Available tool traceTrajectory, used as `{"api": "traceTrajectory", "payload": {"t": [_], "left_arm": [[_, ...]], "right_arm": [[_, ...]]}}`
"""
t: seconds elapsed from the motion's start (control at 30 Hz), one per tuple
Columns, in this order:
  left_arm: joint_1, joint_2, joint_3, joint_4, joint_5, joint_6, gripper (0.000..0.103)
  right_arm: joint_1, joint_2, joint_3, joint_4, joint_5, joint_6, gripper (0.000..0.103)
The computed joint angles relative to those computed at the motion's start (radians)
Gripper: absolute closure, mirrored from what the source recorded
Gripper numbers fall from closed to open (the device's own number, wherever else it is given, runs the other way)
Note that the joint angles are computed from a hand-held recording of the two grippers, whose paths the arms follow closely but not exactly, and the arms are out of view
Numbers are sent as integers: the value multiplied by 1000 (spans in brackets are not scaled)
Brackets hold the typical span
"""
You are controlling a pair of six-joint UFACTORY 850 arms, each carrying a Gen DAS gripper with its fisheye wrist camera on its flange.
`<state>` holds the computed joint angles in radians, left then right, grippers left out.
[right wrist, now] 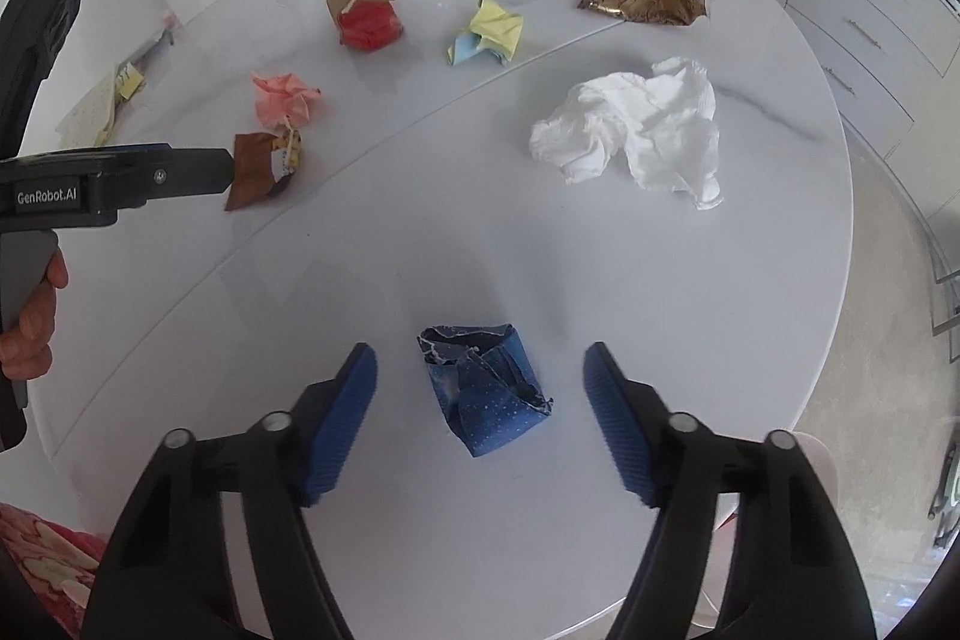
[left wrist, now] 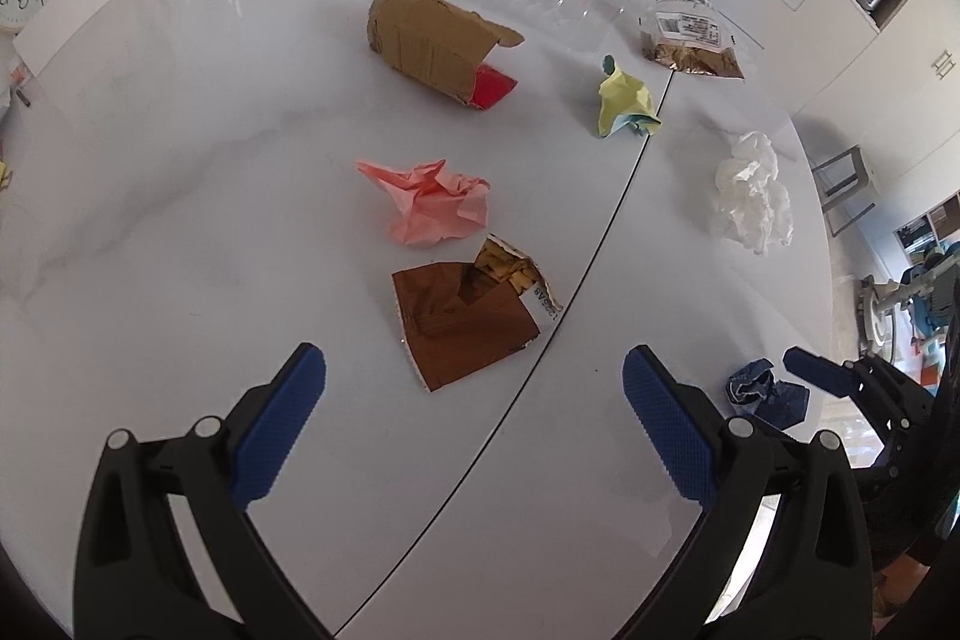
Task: Collect trash
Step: 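Move both grippers back over the table toward the brown wrapper and blue cloth, then grasp the brown paper wrapper with the left gripper while the right grasps the blue cloth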
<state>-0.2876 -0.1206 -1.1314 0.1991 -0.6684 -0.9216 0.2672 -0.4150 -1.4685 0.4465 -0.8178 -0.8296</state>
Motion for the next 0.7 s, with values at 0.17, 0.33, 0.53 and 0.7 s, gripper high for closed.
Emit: {"api": "traceTrajectory", "payload": {"t": [0.17, 0.33, 0.53, 0.7], "left_arm": [[13, -23, -13, -25, 12, 4, 8], [16, -60, -40, -20, 3, -8, 8], [11, -101, -79, 22, -41, -44, 10], [7, -121, -101, 20, -61, -41, 23]], "right_arm": [[-5, -1, 2, -10, -18, -8, 66], [-13, -1, -4, -4, -39, -11, 68], [-23, 0, -14, 21, -59, -25, 68], [-27, 0, -18, 28, -65, -30, 68]]}}
